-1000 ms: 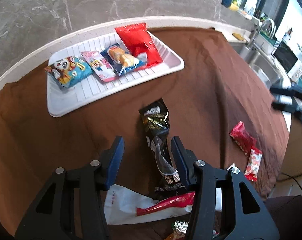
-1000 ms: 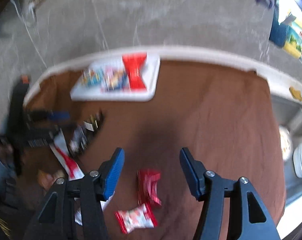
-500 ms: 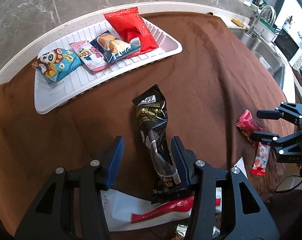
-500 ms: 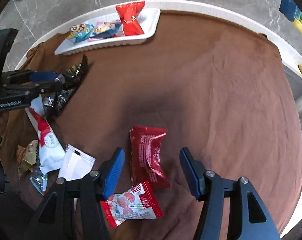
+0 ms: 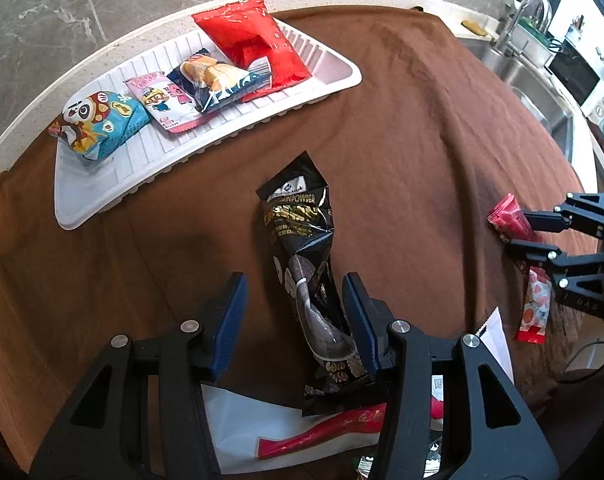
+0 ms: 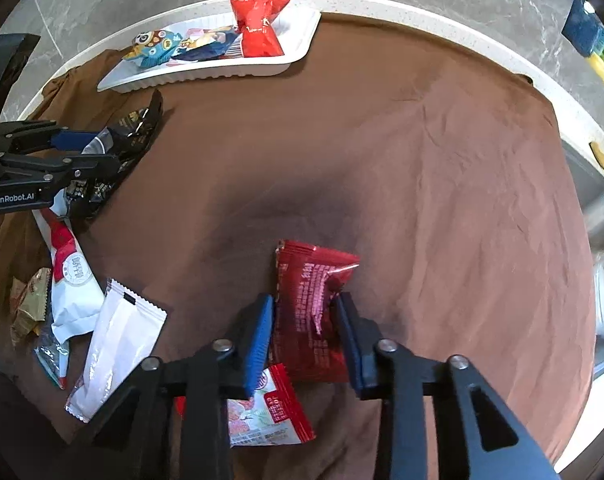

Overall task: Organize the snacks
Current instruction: 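Grasp the black snack bag with the left tool while the right tool grasps the small red packet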

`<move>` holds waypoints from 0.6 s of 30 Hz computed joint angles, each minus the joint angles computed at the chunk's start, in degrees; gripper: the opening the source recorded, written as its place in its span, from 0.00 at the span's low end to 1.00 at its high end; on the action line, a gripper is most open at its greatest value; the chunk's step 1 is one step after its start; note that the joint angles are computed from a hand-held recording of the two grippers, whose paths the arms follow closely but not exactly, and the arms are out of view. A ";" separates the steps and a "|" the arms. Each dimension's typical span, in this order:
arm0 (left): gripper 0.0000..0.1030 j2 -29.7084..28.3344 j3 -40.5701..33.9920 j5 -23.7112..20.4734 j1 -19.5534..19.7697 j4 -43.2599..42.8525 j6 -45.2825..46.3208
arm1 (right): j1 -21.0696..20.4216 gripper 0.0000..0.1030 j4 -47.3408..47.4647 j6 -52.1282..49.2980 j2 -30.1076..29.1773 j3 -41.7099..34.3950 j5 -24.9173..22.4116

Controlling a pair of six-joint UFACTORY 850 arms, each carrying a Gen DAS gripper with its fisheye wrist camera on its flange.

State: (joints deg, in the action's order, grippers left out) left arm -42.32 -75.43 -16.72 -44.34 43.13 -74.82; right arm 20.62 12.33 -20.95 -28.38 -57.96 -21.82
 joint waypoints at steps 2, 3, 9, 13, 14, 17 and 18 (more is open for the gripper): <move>0.45 -0.33 -0.19 0.18 -0.06 -0.47 0.51 | -0.16 0.32 0.42 -0.42 0.22 0.23 0.11; 0.45 -0.54 -0.33 0.51 0.01 -2.22 2.38 | -0.21 0.31 0.47 -0.51 0.33 0.36 0.23; 0.29 -0.84 0.85 5.45 0.76 -3.36 1.00 | -1.22 0.29 5.57 -3.60 0.21 0.01 -0.90; 0.20 -0.32 1.88 8.62 1.67 -8.14 4.62 | -1.63 0.29 7.81 -4.67 -0.03 -0.30 -1.44; 0.18 -0.20 2.12 9.17 1.89 -8.64 4.69 | -1.67 0.29 8.07 -4.82 -0.03 -0.33 -1.53; 0.17 0.18 2.70 9.78 2.00 -7.92 3.41 | -2.19 0.28 10.86 -6.79 -0.13 -0.53 -2.54; 0.17 0.25 2.83 9.92 1.90 -7.13 2.50 | -2.41 0.28 12.00 -7.59 -0.18 -0.58 -3.00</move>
State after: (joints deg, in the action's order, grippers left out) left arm -42.07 -72.61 -6.80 -42.43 36.00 -72.33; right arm 18.21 24.33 -28.54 -28.56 -58.54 -24.82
